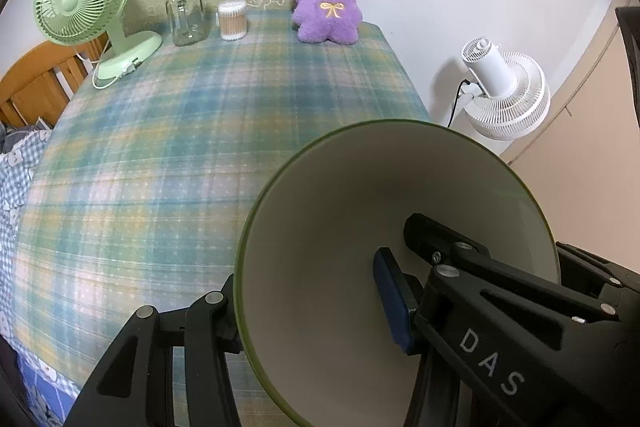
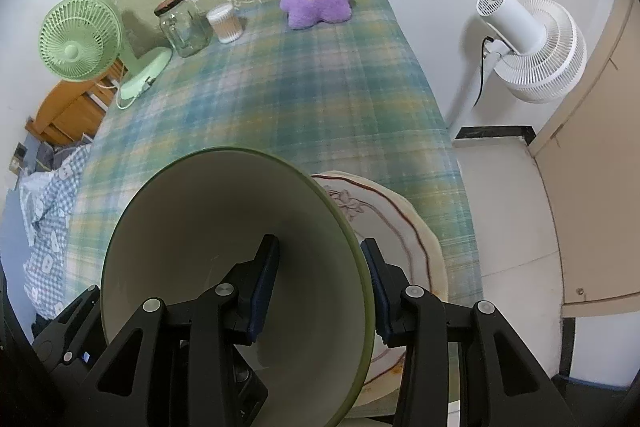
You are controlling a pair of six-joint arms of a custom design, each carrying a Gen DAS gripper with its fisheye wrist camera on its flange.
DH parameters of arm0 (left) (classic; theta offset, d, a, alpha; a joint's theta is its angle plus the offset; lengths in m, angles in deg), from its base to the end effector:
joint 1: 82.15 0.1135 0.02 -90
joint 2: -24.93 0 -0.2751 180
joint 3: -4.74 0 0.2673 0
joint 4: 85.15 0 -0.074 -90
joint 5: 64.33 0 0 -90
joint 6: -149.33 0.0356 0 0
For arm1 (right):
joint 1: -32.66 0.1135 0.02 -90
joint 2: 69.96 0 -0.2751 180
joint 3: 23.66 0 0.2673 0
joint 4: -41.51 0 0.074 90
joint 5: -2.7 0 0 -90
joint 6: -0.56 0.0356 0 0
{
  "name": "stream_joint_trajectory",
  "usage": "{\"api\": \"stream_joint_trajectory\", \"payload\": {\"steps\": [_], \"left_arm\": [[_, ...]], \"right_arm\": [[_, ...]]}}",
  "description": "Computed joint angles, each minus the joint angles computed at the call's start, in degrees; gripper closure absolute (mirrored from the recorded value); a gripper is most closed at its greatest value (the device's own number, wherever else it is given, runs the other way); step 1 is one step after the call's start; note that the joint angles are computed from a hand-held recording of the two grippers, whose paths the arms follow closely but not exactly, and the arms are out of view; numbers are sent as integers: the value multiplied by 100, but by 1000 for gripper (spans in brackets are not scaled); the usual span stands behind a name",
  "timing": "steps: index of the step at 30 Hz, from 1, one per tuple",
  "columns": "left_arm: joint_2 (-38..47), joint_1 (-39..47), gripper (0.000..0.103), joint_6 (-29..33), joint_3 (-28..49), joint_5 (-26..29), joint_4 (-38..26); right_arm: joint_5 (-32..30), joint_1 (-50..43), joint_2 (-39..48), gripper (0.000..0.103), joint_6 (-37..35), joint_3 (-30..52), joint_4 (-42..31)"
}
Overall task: Organize plates and bowls
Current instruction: 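Lift the bowl stack and carry it over the plate stack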
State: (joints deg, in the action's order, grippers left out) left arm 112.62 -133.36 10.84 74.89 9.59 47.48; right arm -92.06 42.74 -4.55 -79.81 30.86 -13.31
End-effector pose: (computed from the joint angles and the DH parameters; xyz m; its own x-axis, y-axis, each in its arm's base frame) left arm 0.2017 -0.2352 0.2098 -0.8818 -0.0515 -0.4689 0.0227 0.9882 -0.1513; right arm 0.2092 0.0402 0.2134 -0.9196 0.0059 -0.3929 -0.0550 0.9881 0.1434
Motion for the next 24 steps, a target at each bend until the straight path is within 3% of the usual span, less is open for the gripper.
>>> {"api": "stream_joint_trajectory", "payload": {"steps": [17, 24], "left_arm": [[625, 3, 50, -280, 113, 306, 161], [659, -34, 50, -301, 99, 117, 233]], "right_arm": [[-274, -488, 695, 58, -531, -125, 273], [-311, -492, 752, 58, -591, -137, 419]]}}
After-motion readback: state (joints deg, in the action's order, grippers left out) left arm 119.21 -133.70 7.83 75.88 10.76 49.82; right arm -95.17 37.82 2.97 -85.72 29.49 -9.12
